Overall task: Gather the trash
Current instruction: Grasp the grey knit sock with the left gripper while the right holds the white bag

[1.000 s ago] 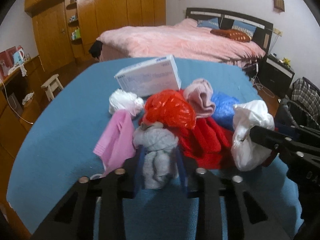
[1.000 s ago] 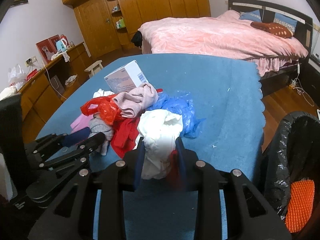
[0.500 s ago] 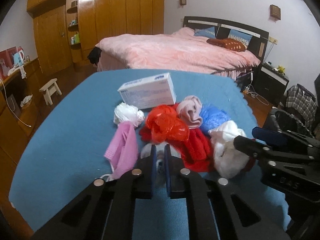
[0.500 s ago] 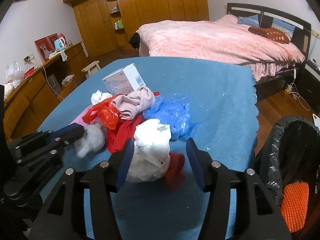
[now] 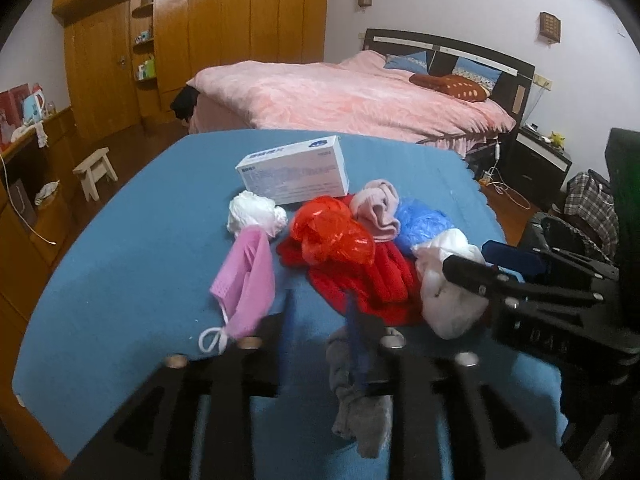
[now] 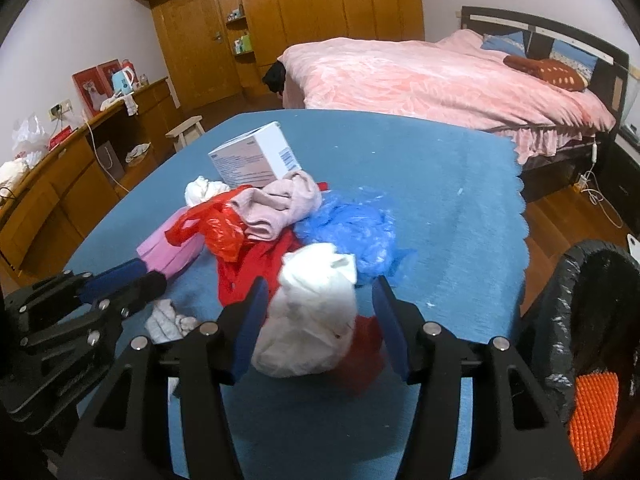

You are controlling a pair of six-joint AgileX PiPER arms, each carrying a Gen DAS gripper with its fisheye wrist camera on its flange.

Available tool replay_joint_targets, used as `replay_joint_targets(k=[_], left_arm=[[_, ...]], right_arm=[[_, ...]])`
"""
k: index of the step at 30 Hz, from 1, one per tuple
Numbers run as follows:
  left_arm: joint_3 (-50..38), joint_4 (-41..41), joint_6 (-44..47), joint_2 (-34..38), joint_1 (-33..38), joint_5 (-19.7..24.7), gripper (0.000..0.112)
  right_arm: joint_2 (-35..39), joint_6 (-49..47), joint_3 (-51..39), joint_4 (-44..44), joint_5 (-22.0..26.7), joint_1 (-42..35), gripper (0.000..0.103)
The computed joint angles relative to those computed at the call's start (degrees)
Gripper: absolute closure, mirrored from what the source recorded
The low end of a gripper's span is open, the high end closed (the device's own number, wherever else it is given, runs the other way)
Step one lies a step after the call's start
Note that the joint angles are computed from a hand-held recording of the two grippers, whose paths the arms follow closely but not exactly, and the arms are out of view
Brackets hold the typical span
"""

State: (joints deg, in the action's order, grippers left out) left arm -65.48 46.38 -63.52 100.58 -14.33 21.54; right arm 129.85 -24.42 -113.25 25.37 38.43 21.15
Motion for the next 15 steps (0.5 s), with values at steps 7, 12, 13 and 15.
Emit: replay_joint_targets(k=[7,12,13,15], left_arm=[[2.09,-4.86,3.16,-1.78,-1.19,-0.88,0.052],[1.22,-8.04,5.14,0.09,-2.73,0.4,0.05],[0.91,-8.42,5.26,0.78,-2.89,0.7,0.05],[0.58,-9.12,5.45,1.8,-2.92,0.81,0.052]], right_arm=[[-1.16,-1.34,1.92,1.41,-0.54,-1.13,0.05],[-1.44,-1.65,2.46,2.01,-0.8,-1.35,0.05],[-1.44,-1.65,2.46,2.01,-0.8,-1.35,0.05],[-1.4,-1.51,2.38,1.79,-0.76,-1.31,0.05]])
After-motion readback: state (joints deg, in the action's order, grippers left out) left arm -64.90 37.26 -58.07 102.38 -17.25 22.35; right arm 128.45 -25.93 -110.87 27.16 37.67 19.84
